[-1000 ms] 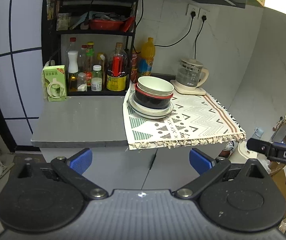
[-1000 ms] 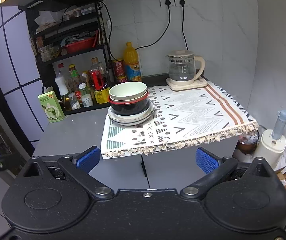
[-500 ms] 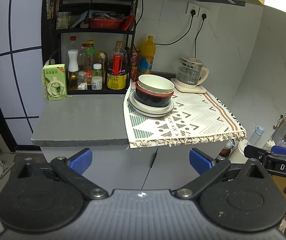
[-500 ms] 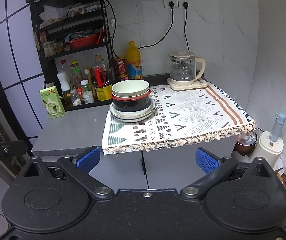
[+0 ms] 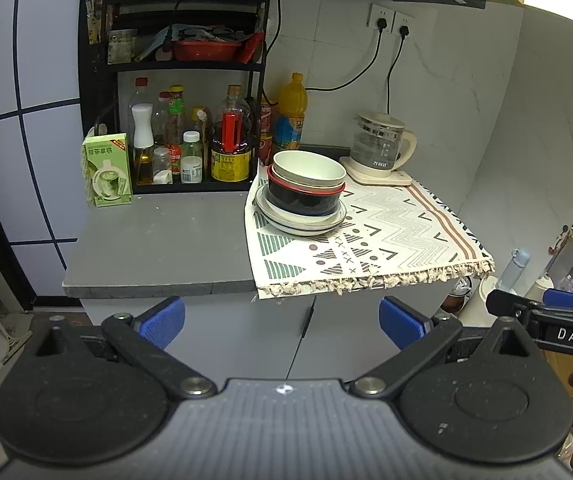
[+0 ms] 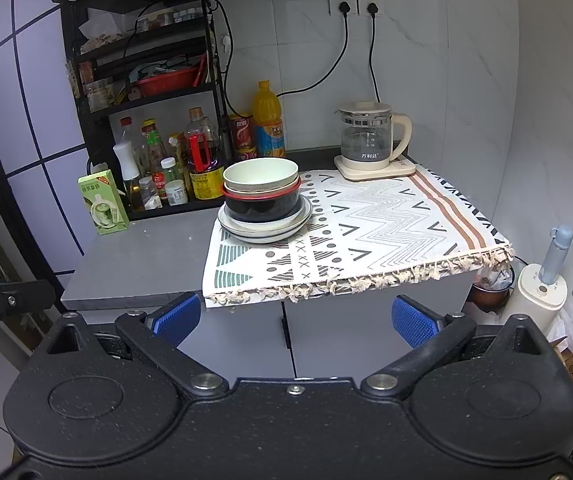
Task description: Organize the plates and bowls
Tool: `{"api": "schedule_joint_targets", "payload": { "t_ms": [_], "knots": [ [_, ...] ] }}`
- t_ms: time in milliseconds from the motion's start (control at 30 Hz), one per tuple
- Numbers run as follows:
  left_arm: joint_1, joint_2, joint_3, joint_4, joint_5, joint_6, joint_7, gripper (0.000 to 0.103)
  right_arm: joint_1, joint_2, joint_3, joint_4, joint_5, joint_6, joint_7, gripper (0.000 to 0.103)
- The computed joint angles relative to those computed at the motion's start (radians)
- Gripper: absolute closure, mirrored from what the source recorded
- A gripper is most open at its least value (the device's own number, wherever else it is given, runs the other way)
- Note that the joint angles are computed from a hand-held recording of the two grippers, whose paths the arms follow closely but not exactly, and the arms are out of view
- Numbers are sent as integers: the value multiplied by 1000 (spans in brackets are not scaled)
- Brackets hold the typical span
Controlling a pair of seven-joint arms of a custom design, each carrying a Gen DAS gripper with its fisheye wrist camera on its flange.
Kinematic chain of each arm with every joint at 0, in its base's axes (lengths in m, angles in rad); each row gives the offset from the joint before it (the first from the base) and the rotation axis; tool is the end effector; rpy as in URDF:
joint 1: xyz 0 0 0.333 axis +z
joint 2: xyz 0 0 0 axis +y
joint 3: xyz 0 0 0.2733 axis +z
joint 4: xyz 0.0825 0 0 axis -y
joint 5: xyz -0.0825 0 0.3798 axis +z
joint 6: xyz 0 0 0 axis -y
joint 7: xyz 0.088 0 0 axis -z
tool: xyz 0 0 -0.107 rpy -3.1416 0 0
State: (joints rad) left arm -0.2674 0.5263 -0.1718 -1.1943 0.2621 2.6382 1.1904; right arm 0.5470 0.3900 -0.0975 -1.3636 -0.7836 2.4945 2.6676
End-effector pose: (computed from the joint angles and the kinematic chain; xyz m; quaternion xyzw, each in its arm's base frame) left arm 0.6760 -0.2846 0.5612 -0.5790 0.6798 -0.3857 0.2319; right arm 0.6276 0.3217 0.5462 -0.5683 0.6715 -0.3438 0.3286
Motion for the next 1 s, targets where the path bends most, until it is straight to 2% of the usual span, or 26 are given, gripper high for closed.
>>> {"api": "schedule_joint_targets", "payload": {
  "t_ms": [267, 467, 1000],
  "knots": [
    [-5, 9, 2, 12, 0, -2, -6, 1, -2, -3, -2, -5, -3, -4, 16, 0],
    [-11, 37, -1, 60, -4, -33, 7, 1, -2, 4, -4, 3, -12, -5, 15, 0],
    [-16, 26, 4, 43, 2, -39, -4, 1, -2, 13, -6, 13, 15, -6, -3, 0]
  ]
}}
